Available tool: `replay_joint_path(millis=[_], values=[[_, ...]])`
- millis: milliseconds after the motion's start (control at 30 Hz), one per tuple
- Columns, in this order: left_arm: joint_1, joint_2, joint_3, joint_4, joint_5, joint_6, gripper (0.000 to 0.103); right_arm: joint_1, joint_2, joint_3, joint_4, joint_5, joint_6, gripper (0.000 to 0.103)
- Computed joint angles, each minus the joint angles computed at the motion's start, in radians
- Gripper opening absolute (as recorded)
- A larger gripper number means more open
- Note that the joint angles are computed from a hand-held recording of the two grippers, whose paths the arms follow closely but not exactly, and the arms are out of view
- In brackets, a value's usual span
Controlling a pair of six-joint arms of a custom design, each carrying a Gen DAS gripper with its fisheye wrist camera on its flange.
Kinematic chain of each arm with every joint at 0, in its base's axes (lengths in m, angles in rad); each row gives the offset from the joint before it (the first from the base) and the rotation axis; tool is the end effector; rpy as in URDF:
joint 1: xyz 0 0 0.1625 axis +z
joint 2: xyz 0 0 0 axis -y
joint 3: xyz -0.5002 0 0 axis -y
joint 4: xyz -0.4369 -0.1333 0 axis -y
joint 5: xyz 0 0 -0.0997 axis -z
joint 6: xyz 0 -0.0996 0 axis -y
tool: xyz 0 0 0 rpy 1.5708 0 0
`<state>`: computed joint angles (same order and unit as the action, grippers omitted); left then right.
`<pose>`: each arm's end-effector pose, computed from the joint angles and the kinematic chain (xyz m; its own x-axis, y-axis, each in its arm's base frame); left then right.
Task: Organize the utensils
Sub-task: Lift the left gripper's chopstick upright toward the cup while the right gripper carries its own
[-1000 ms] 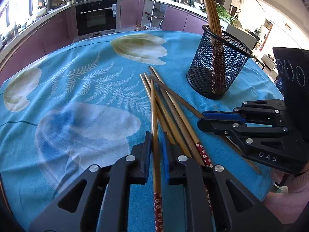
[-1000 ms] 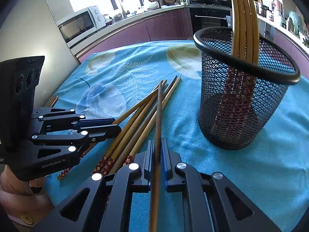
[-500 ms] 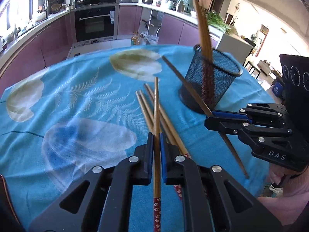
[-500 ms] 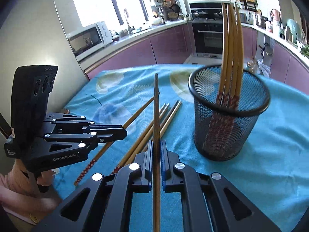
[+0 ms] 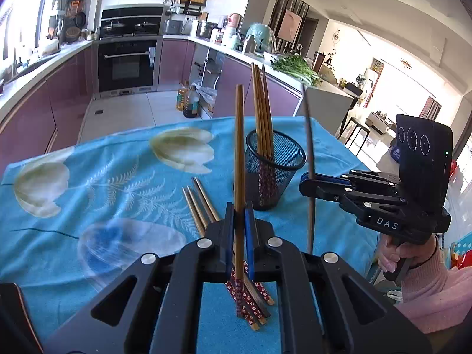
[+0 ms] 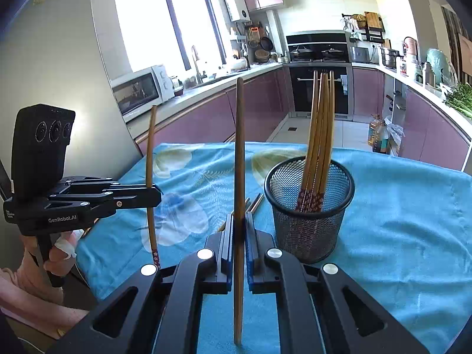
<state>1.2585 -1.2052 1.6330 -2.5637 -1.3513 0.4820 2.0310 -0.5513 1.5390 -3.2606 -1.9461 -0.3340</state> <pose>-0.0715 -0.7258 0.4197 -0.7344 0.5399 -0.4112 0.6771 0.6245 -0.3893 0.4432 -0.6761 0.0534 -0.7757 -0.4143 0.4761 -0.6281 0.5803 -0.5184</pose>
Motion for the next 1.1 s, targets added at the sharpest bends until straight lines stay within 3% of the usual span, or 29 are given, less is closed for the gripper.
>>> replay_joint_path(millis=[533,1100], values=[[-0.023,0.011,-0.038,-0.048,-0.105,-0.015,0.007,-0.005,-0.035,-0.004,-0.09,0.031,-0.049,0.006],[-0.076,0.076,-0.143,-0.089,-0.157,-0.014,0.007,0.001,-0.052,-0.053,-0.154,0.046,-0.123,0.006]])
